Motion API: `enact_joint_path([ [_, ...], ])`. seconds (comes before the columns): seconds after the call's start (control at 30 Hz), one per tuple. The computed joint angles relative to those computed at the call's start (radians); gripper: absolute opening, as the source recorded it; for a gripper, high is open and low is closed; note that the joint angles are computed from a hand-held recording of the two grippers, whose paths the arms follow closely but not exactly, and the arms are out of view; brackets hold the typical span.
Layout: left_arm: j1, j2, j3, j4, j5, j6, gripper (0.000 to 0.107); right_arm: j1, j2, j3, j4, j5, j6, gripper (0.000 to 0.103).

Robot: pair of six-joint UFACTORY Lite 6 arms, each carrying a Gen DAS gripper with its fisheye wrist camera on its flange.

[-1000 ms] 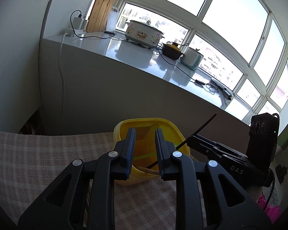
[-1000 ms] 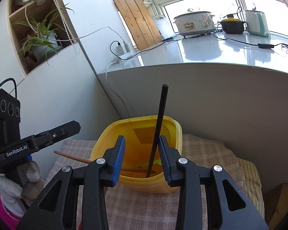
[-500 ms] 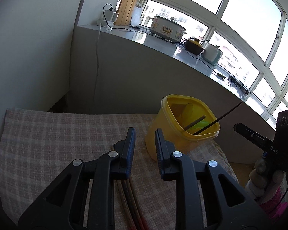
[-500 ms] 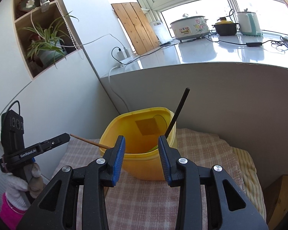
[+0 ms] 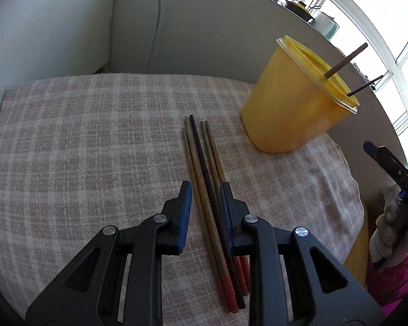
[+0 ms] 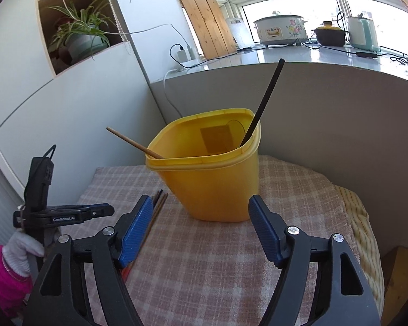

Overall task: Organize utensils
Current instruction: 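Move both tools back down to the remaining chopsticks on the table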

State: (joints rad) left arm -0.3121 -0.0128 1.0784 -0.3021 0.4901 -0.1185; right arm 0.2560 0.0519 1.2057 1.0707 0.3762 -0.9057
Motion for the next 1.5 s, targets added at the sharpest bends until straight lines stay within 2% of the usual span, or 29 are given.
enact_joint_path([
  [0.23, -0.021, 0.093, 0.031, -0.013, 0.015, 0.011, 0.02, 0.027, 0.02, -0.021, -0.076, 0.019, 0.071, 0.077],
  [0.4, 0.001, 0.132, 0.035, -0.104, 0.015, 0.092, 0.02, 0.045, 0.039, -0.012, -0.138, 0.062, 0.129, 0.077],
  [0.67, 0.03, 0.12, 0.003, -0.186, -0.006, 0.192, 0.019, 0.122, 0.126, 0.038, -0.229, 0.082, 0.255, 0.076],
  [0.73, 0.047, 0.1, -0.022, -0.23, -0.006, 0.241, 0.014, 0.148, 0.158, 0.062, -0.262, 0.091, 0.297, 0.076],
  [0.83, 0.065, 0.08, -0.048, -0.268, -0.011, 0.282, 0.011, 0.187, 0.218, 0.113, -0.304, 0.113, 0.35, 0.068],
  [0.9, 0.074, 0.071, -0.059, -0.266, -0.014, 0.285, 0.01, 0.213, 0.266, 0.157, -0.343, 0.132, 0.406, 0.055],
  [1.0, 0.097, 0.05, -0.084, -0.306, -0.011, 0.33, 0.007, 0.236, 0.357, 0.249, -0.375, 0.178, 0.484, 0.042],
  [1.27, 0.157, -0.014, -0.147, -0.337, -0.007, 0.39, 0.006, 0.287, 0.512, 0.451, -0.475, 0.223, 0.659, 0.028],
  [1.5, 0.204, -0.044, -0.182, -0.353, 0.004, 0.431, 0.006, 0.343, 0.642, 0.638, -0.664, 0.248, 0.882, 0.017],
])
